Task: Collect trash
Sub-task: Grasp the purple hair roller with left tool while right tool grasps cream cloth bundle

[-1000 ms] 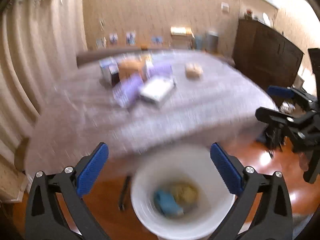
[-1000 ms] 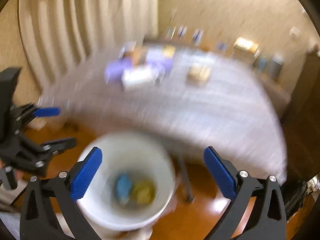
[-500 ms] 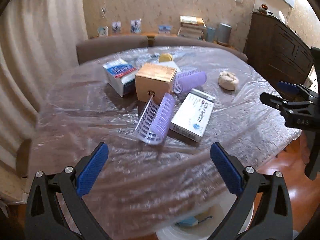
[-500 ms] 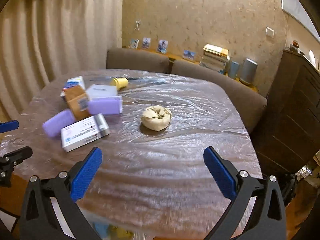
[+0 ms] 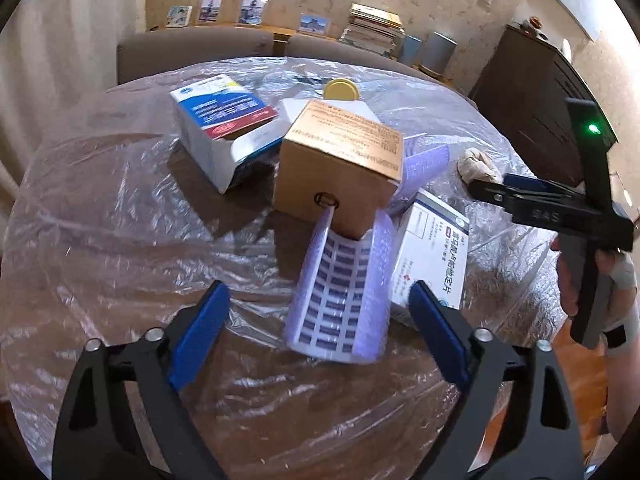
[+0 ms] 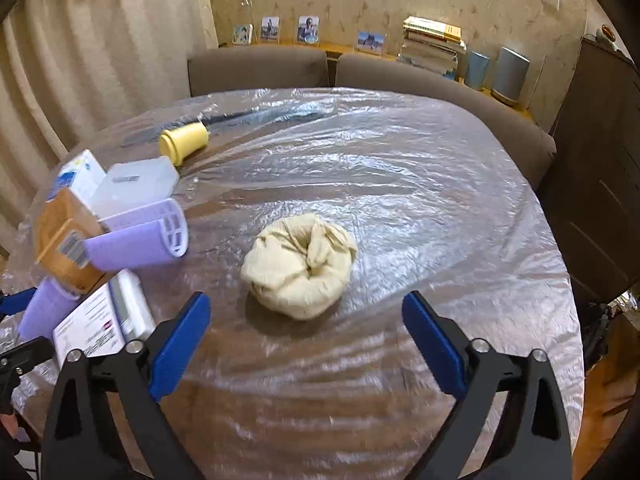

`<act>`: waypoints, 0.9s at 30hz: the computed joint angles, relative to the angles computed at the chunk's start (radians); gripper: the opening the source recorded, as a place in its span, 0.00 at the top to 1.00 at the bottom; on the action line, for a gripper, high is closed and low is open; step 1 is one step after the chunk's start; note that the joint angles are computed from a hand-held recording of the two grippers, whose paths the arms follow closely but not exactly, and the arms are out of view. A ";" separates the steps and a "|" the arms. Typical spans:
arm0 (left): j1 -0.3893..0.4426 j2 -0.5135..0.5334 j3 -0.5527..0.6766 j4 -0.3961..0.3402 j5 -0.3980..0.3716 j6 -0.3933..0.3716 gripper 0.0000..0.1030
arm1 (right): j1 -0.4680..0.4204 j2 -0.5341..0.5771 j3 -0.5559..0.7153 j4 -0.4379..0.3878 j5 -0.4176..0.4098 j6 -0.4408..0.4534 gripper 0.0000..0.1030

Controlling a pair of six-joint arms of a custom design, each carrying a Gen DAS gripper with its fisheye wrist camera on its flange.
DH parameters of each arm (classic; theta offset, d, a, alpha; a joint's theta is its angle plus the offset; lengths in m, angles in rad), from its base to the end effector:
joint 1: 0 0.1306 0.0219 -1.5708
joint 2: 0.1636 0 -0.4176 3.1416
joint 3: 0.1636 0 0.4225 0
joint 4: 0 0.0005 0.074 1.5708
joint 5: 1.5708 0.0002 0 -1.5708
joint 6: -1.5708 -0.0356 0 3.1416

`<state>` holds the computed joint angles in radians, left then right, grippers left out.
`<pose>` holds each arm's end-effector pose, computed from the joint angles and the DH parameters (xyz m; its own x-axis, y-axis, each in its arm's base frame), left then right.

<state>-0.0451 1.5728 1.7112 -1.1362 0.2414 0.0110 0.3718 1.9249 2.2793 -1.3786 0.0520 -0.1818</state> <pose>0.5669 -0.0346 0.5094 -0.8413 0.0273 -0.5399 0.1640 0.9645 -0.2068 0.6359 0.2454 0.5464 -0.8439 -0.1352 -0.5192 -0.1881 0.9809 0.0503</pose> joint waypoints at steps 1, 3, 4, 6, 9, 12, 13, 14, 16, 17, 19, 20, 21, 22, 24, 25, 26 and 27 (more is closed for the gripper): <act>-0.001 0.004 0.005 -0.002 0.002 -0.010 0.16 | 0.000 0.019 0.025 -0.016 0.000 0.001 0.15; -0.001 0.011 0.015 -0.001 0.005 -0.027 0.17 | -0.002 0.045 0.058 -0.034 -0.003 -0.002 0.19; -0.001 0.014 0.016 0.002 0.012 -0.033 0.18 | 0.000 0.053 0.068 -0.034 0.006 -0.003 0.20; -0.001 0.018 0.018 0.010 0.025 -0.039 0.22 | 0.005 0.071 0.091 -0.039 0.033 0.003 0.23; 0.005 0.021 0.023 0.012 0.054 -0.043 0.29 | 0.009 0.072 0.093 -0.027 0.034 0.013 0.30; 0.020 0.015 0.013 0.017 0.103 -0.033 0.42 | 0.015 0.070 0.091 -0.018 0.050 0.030 0.37; 0.025 0.013 0.010 0.020 0.121 -0.027 0.47 | 0.014 0.067 0.086 -0.014 0.040 0.032 0.40; 0.029 0.014 0.010 0.018 0.141 -0.022 0.51 | 0.012 0.064 0.084 -0.011 0.026 0.030 0.45; 0.035 0.014 0.010 0.012 0.167 -0.016 0.55 | 0.010 0.060 0.076 -0.001 0.019 0.026 0.50; 0.035 0.012 0.008 0.011 0.174 -0.015 0.56 | 0.009 0.059 0.074 0.001 0.017 0.026 0.51; 0.031 0.006 0.004 0.013 0.159 -0.016 0.57 | 0.008 0.052 0.064 0.005 0.013 0.021 0.52; 0.030 0.001 -0.001 0.015 0.156 -0.013 0.57 | 0.007 0.044 0.052 0.013 0.006 0.018 0.52; 0.031 -0.008 -0.009 0.025 0.159 0.001 0.57 | 0.005 0.037 0.042 0.018 -0.003 0.013 0.52; 0.032 -0.015 -0.014 0.034 0.160 0.012 0.57 | 0.000 0.023 0.022 0.032 -0.028 0.001 0.52; 0.034 -0.030 -0.023 0.054 0.154 0.033 0.57 | -0.007 -0.002 -0.012 0.057 -0.057 -0.015 0.52; 0.032 -0.044 -0.033 0.066 0.140 0.041 0.57 | -0.010 -0.015 -0.028 0.066 -0.061 -0.021 0.52; 0.031 -0.053 -0.039 0.071 0.132 0.047 0.57 | -0.011 -0.029 -0.043 0.074 -0.062 -0.023 0.52; 0.028 -0.067 -0.052 0.081 0.127 0.059 0.57 | -0.012 -0.040 -0.055 0.080 -0.064 -0.026 0.52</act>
